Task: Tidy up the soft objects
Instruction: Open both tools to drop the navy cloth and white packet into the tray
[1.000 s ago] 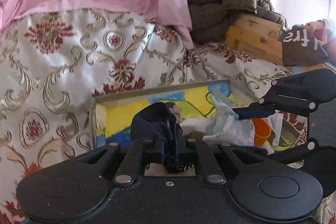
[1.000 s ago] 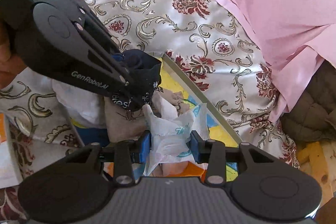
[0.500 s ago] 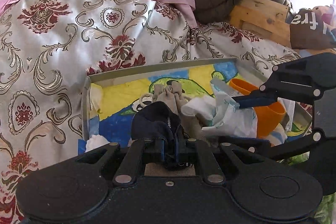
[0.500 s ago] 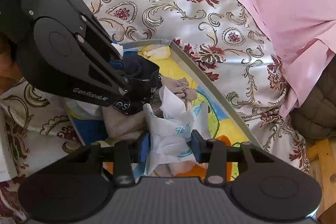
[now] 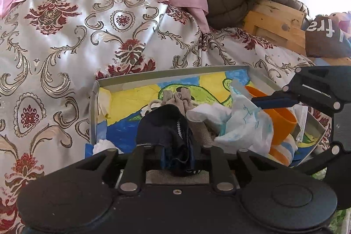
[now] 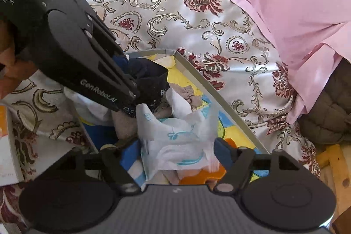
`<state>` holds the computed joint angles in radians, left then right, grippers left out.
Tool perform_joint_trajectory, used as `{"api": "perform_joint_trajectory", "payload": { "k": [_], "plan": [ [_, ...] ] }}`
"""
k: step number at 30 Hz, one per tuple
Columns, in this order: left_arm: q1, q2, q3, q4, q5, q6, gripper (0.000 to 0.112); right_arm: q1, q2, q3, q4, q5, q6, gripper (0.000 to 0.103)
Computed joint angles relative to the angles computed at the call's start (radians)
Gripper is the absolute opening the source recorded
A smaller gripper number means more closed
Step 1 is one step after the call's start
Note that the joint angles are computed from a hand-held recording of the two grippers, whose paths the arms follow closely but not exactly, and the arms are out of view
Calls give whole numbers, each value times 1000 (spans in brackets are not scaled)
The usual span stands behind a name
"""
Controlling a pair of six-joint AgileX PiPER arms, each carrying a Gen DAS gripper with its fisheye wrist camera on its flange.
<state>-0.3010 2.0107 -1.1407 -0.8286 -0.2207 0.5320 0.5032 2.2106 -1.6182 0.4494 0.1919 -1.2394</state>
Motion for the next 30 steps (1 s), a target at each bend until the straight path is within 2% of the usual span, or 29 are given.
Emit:
{"api": "perform_joint_trajectory", "payload": {
  "k": [4,9,15,21,30],
  "plan": [
    [-10,-18,11,-43,-7,39,37,-9,-33,46,83,-22,-68,84],
    [-26,-41,36,-98,-28,81,50,-23,-78,106,272,-37,-225,87],
    [-55,-87,93,-151,-73,120,60,-41,-131,166,408,-38,-313,89],
    [-92,-138,160,-184,-126,122,65,-50,-180,228,537,-48,-379,90],
    [-184,-248,280,-246,-264,131,75,-68,-311,363,1051,-53,-733,93]
  ]
}}
